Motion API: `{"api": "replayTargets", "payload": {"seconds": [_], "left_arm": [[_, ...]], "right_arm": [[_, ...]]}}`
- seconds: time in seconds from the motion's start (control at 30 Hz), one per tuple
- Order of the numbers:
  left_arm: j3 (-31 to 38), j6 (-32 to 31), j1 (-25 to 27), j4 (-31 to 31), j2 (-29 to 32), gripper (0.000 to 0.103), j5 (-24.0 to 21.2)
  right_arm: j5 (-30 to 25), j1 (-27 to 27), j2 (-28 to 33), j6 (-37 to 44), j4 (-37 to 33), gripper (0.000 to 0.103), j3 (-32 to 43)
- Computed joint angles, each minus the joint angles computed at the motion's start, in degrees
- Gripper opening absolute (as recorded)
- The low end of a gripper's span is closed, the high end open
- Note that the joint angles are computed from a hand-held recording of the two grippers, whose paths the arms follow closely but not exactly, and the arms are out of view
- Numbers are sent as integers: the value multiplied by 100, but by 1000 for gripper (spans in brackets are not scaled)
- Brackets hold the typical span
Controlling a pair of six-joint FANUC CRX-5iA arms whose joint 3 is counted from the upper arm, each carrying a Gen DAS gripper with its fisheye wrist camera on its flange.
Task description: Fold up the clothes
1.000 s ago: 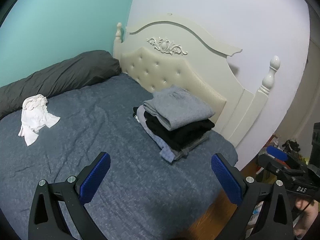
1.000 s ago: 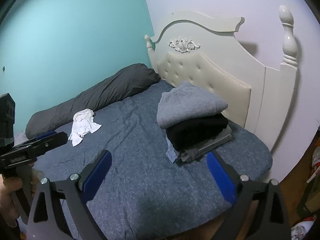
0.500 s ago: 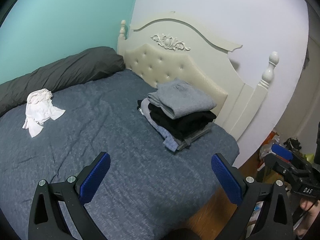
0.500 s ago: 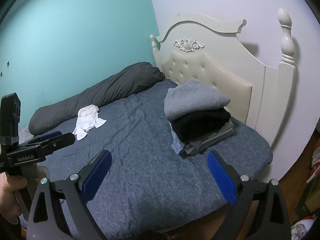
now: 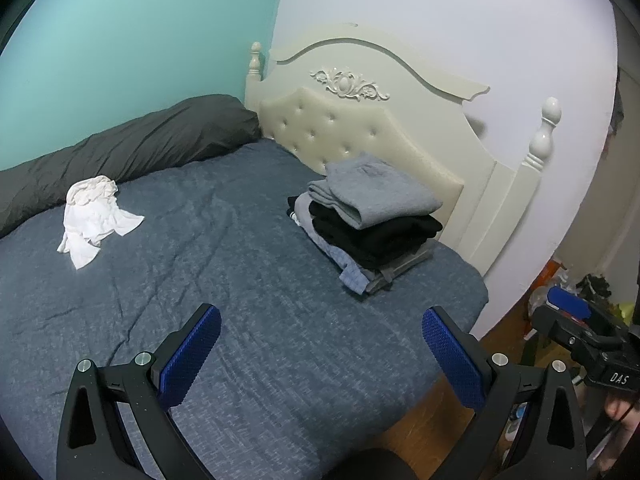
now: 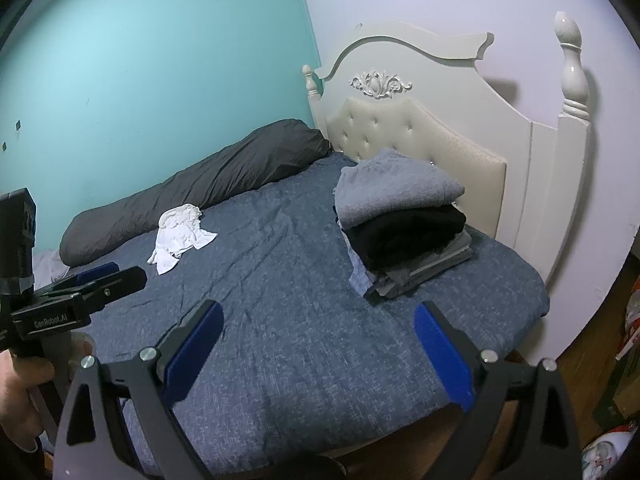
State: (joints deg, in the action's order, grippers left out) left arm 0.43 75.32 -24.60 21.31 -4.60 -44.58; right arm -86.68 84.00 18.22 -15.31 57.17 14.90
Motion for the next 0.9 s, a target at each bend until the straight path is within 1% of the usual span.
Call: {"api": "replayTargets", "payload": {"seconds": [0.23, 0.53, 0.9], "left_arm": [[-105, -3, 43, -79, -89, 103, -3], [-320, -69, 74, -98, -225, 103, 160], [-449, -144, 127, -73, -306, 103, 255]], "right_arm": [[9, 32, 48, -29, -5, 97, 17], [-18, 23, 95, -46, -15, 97, 48], [-61, 50, 189, -1, 41, 97, 124]]}}
